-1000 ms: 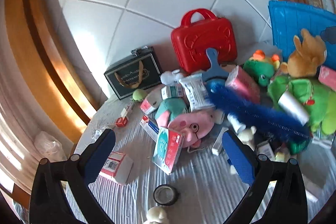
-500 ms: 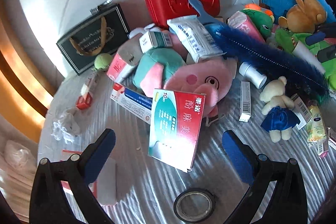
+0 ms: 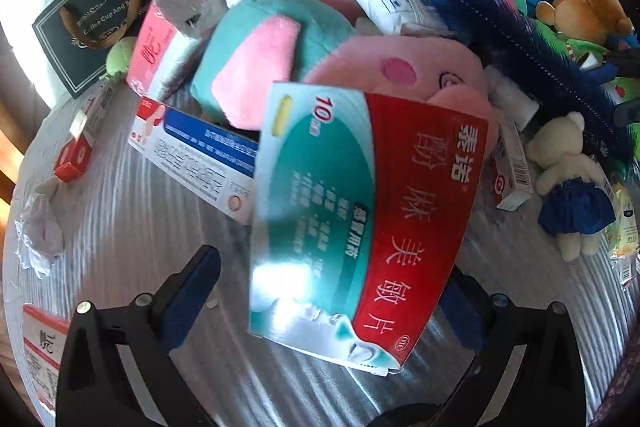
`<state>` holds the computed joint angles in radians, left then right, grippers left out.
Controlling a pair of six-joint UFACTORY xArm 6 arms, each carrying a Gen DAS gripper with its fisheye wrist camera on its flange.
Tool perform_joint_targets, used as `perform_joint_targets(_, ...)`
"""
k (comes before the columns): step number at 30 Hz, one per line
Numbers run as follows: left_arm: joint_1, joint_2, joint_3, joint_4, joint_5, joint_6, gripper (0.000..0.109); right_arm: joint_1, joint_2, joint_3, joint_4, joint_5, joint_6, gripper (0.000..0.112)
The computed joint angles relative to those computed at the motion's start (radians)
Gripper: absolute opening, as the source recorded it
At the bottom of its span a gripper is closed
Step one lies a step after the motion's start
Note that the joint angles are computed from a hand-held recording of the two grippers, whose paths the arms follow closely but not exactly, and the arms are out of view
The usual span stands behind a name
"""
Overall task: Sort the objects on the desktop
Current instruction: 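Grasp the blue bristle brush with the right gripper while the left grasps the red-white medicine box, then lift and carry the blue brush and medicine box toward the blue crate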
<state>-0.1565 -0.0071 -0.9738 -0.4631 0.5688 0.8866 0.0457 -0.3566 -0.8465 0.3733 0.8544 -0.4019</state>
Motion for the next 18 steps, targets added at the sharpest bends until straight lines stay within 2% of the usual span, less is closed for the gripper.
perform_joint_targets(2, 0.002, -0.002, -0.002, -0.053, 0.031, 0.040, 0.077, 0.008, 0.019, -0.004, -0.018, 0.001, -0.012, 0.081)
perform_joint_targets(4, -0.002, -0.005, 0.001, -0.045, 0.024, 0.030, 0.073, 0.019, 0.024, -0.005, -0.040, -0.008, -0.028, 0.079)
perform_joint_targets(6, -0.005, -0.012, 0.006, -0.026, 0.023, 0.012, 0.073, 0.028, 0.040, -0.018, -0.073, 0.001, -0.027, 0.071)
perform_joint_targets(7, -0.008, -0.017, 0.011, -0.010, 0.020, -0.004, 0.073, 0.033, 0.047, -0.023, -0.089, 0.004, -0.024, 0.063)
perform_joint_targets(8, -0.012, -0.025, 0.019, 0.003, 0.016, -0.016, 0.073, 0.036, 0.049, -0.027, -0.110, 0.008, -0.019, 0.047)
perform_joint_targets(10, -0.020, -0.035, 0.033, 0.025, 0.002, -0.041, 0.073, 0.035, 0.058, -0.040, -0.146, 0.024, -0.001, 0.026)
perform_joint_targets(12, -0.024, -0.031, 0.027, 0.036, 0.009, -0.082, 0.073, 0.042, 0.076, -0.054, -0.165, 0.013, -0.006, 0.025)
perform_joint_targets(16, -0.031, -0.026, 0.016, 0.065, 0.017, -0.138, 0.073, 0.113, 0.099, -0.028, -0.297, -0.095, -0.009, 0.025)
perform_joint_targets(18, -0.033, -0.027, 0.016, 0.072, 0.019, -0.155, 0.073, 0.137, 0.132, -0.039, -0.302, -0.079, -0.026, 0.026)
